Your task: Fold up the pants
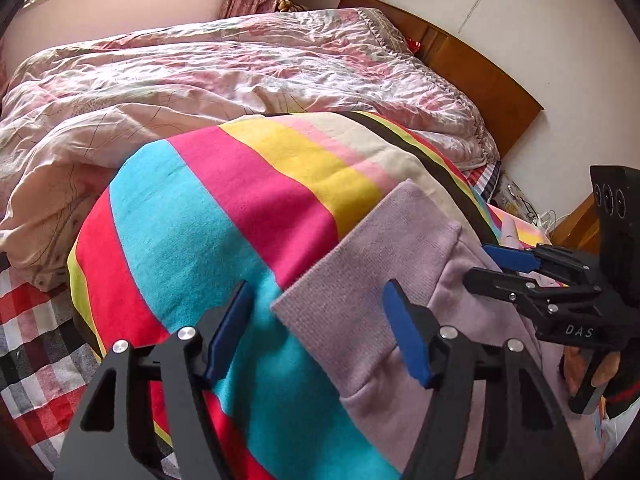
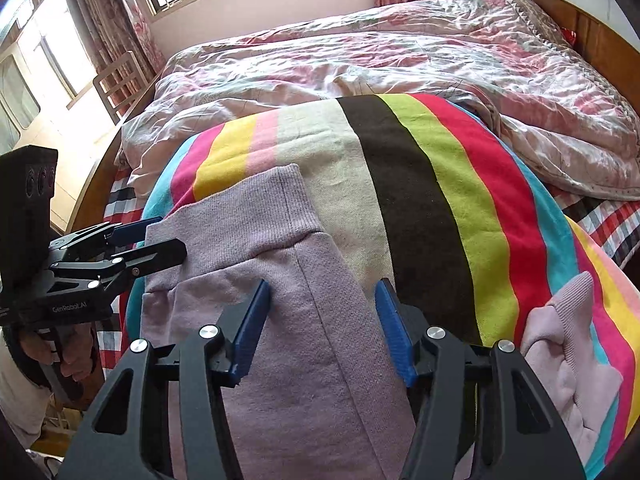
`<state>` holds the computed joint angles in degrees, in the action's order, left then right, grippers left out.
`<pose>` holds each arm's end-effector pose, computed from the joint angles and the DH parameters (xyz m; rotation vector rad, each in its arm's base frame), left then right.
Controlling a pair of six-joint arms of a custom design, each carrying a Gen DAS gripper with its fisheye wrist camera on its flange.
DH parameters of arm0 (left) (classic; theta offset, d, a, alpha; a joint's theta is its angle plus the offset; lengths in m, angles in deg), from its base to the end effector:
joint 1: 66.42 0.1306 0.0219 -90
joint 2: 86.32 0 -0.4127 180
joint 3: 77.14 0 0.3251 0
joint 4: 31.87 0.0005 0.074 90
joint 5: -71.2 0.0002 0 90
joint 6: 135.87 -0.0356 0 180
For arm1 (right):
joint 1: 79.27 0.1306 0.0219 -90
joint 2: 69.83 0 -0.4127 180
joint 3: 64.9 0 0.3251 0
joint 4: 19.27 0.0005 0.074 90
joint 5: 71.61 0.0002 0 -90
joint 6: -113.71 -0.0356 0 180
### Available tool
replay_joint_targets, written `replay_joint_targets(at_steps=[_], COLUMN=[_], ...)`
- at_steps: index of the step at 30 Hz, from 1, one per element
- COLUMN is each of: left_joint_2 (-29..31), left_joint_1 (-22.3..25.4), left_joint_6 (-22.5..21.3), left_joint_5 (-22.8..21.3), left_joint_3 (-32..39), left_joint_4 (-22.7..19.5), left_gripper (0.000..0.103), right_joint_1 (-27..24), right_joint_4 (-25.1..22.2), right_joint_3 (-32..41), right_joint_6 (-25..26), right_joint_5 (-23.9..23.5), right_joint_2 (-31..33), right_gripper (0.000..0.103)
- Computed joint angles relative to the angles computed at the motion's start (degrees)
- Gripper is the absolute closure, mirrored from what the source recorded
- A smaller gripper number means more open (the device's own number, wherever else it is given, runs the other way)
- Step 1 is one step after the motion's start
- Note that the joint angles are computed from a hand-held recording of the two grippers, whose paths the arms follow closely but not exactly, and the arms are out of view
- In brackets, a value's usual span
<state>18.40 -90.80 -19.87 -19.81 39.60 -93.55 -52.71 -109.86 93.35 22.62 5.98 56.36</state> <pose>0.4696 -0.2127 0.5138 -0.0430 2.4721 -0.3668 0.5314 0.2737 0.5434 -0.6566 2.5408 0.4535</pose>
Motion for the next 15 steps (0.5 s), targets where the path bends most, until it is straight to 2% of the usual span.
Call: replay_joint_targets(at_steps=[1,2,3,5,7,9,10,11,12,13,14,15], left_joint_2=[-0.12,-0.33,-0.63,-1.64,-1.71,-0.23,1.25,2.61,3.54,3.21,2.47,1.69], left_joint_1=[-0.33,-0.27,-0.28,-0.23,-1.00,-1.30,-1.19,-1.04,-0.94,-1.00,-1.28,-1.76], left_joint_6=[-0.80,-1.42,-1.56,-1.37,-2.17,-2.95,-2.57,-2.28,-2.26,-2.54,-2.59,-2.18], left_joint_5=[-1.14,-1.43,-1.69,-1.12,-4.46,-5.76,-5.50,-5.60,-6.61,-7.04,-8.09,-10.02], left_joint_3=[-0.19,-0.37,-0.14,-0.01,1.52,4.01,5.67,6.69,6.90,5.63,4.44,3.85], left_joint_4=[0.34,1.06,1.20,2.70,2.74,0.80,-1.59,-3.58,-4.50,-3.51,-2.43,-2.18], left_gripper=[0.058,0.080,0.092,0.094,0.098,0.098,0.098,0.097,0.092,0.090,0.084,0.059], right_joint_1=[0.04,0.25,0.31,0.65,0.90,0.66,0.58,0.53,0.32,-0.15,-0.96,-1.94], right_joint_4=[2.50,4.09,4.57,5.70,5.84,3.09,1.10,1.08,2.23,2.82,3.00,5.48], right_joint_3=[-3.32,-5.02,-5.13,-4.77,-3.16,0.10,1.60,0.64,-1.33,-2.68,-3.96,-7.75], right_joint_6=[0.09,-0.08,-0.17,-0.25,-0.68,-2.70,-3.31,-3.96,-5.05,-6.23,-7.25,-8.39], right_joint_5=[-0.25,1.33,2.13,4.52,6.52,6.64,6.32,6.16,5.89,4.89,3.19,1.62], right_joint_2=[-1.82,-2.96,-3.42,-4.05,-3.57,-1.32,-0.01,-0.05,-1.06,-2.11,-3.46,-6.38], right_gripper=[0.074,0.088,0.092,0.092,0.093,0.092,0.092,0.090,0.085,0.080,0.057,0.037])
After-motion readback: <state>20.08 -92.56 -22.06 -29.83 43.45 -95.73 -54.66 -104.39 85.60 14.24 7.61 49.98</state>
